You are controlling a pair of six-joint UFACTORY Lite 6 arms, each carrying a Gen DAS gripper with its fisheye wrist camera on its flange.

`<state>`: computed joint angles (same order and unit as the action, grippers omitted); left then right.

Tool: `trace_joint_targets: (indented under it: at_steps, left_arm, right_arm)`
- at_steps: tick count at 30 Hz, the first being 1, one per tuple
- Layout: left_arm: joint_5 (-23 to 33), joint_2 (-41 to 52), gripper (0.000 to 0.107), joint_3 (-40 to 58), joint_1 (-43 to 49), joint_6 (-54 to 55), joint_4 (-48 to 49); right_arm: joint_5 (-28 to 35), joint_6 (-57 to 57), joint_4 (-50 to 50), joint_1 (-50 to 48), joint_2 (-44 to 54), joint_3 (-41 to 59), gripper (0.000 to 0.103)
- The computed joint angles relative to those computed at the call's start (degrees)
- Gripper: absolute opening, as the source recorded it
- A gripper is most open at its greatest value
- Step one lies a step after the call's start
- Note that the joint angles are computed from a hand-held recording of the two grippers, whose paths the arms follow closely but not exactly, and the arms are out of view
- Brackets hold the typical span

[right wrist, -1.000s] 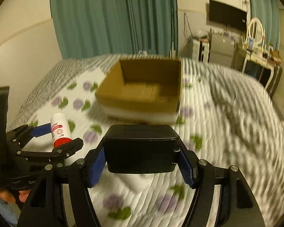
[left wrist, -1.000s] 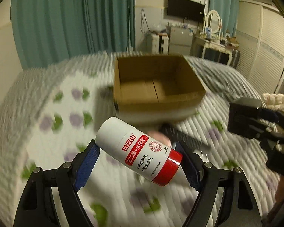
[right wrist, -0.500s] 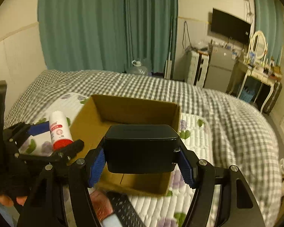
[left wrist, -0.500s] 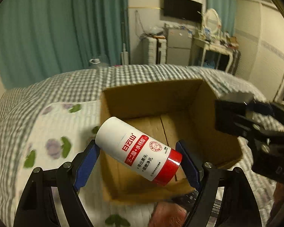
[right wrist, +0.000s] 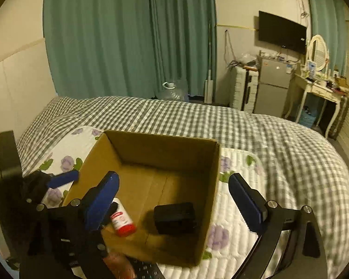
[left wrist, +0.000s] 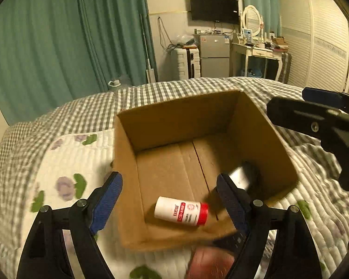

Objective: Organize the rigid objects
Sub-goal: 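Carry the spray bottle over the cardboard box and open the left gripper, then grasp the white charger with the left gripper while the right gripper grasps the small white plug adapter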

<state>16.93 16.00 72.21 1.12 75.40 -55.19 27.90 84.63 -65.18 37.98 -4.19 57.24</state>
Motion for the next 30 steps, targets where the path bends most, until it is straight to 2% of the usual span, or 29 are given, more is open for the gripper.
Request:
trace_joint_targets:
  at_steps: [4,8,10,13,16,18,20,23,26,28,30]
  left_arm:
    - [1.97,-11.44,0.085,-7.88,2.91,-0.98,2.79]
    - [9.61,-21.25,0.085,-14.57,9.78,-0.57,3.63]
    - [12.6,-25.41,0.085,-18.17,13.4,0.43,3.09]
    - [16.25,-31.67,0.085,-24.86,18.7,5.14,0.47]
    - [16.32,-35.49,0.086,-30.98,22.1,9.63,-1.07]
    - [14.72,-37.62,0.086,-35.83,23.19,13.48,-2.97]
    - [13.0,-38.2,0.086,-39.97,24.05,19.07,-6.22]
    - [10.24,-36.51,0.086,-43.35,23.59,25.0,-9.84]
    - [7.2,-31.37,0.085,-44.1,22.32,28.34,-13.04]
    - [7.36,-29.28,0.085,-44.21,22.67,30.99,-14.75]
    - [6.78,-28.21,0.086,-44.63,22.06,32.34,-15.32]
  right_arm:
    - [12.31,-3.34,5.68,8.67,-7.97,-2.04,0.095]
    - [27.33,-1.08,8.52,22.73,-14.57,-4.5,0.095]
    - [31.99,2.11,10.28,29.14,-15.88,-6.12,0.095]
    - [34.58,9.93,12.56,38.36,-15.54,-10.23,0.095]
    - [29.93,16.7,13.82,42.61,-11.14,-13.62,0.095]
    - [24.76,18.92,14.46,42.56,-6.6,-15.6,0.095]
    - [22.39,19.81,15.8,41.76,-1.88,-16.75,0.095]
    - [18.09,21.79,16.26,39.72,-2.31,-20.47,0.094]
    - [10.81,22.97,16.77,33.91,-2.96,-24.55,0.073]
    - [5.69,22.69,16.77,30.65,-2.26,-26.25,0.055]
    - [0.26,22.86,13.94,28.29,-0.37,-26.21,0.048]
